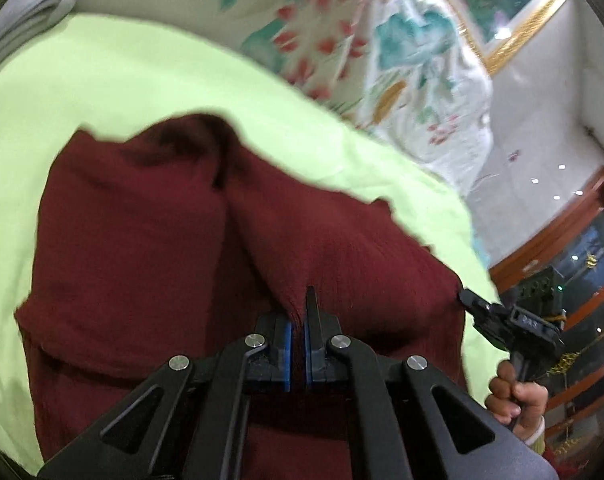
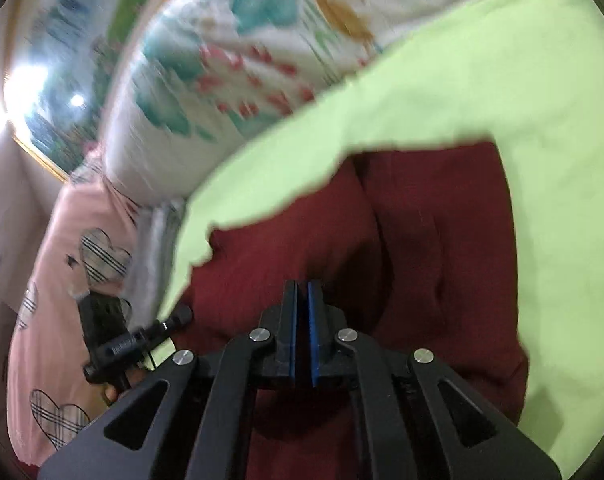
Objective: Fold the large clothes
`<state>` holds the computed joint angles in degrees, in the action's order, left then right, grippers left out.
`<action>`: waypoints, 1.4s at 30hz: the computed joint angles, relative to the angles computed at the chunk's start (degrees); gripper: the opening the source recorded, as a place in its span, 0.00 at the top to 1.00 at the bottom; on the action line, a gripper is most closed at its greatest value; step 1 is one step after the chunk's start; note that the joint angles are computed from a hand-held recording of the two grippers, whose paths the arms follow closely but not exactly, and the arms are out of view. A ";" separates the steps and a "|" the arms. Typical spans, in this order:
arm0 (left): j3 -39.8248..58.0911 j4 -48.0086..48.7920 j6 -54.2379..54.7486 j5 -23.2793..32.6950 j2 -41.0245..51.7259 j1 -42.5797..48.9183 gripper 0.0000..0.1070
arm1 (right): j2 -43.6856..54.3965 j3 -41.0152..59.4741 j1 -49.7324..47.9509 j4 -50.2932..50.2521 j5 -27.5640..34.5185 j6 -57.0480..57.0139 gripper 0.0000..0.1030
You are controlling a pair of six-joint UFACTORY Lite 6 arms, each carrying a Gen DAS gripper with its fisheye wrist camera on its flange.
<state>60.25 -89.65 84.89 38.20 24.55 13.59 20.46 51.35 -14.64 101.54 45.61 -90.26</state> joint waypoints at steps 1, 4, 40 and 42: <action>-0.12 0.99 -0.77 -0.20 0.65 0.03 0.97 | 0.56 -1.00 0.60 0.52 -1.30 -0.66 0.91; -2.25 2.26 -1.05 -0.19 0.41 0.15 0.84 | -0.20 -4.69 0.35 3.57 -0.92 -3.79 0.83; -10.61 -1.90 5.75 -8.62 -7.17 -2.91 0.94 | -4.65 -4.95 4.28 14.15 -16.50 -9.07 0.61; -11.13 -3.28 6.92 -8.58 -8.20 -2.70 0.95 | -1.07 -2.79 2.48 10.71 -14.22 -5.78 0.61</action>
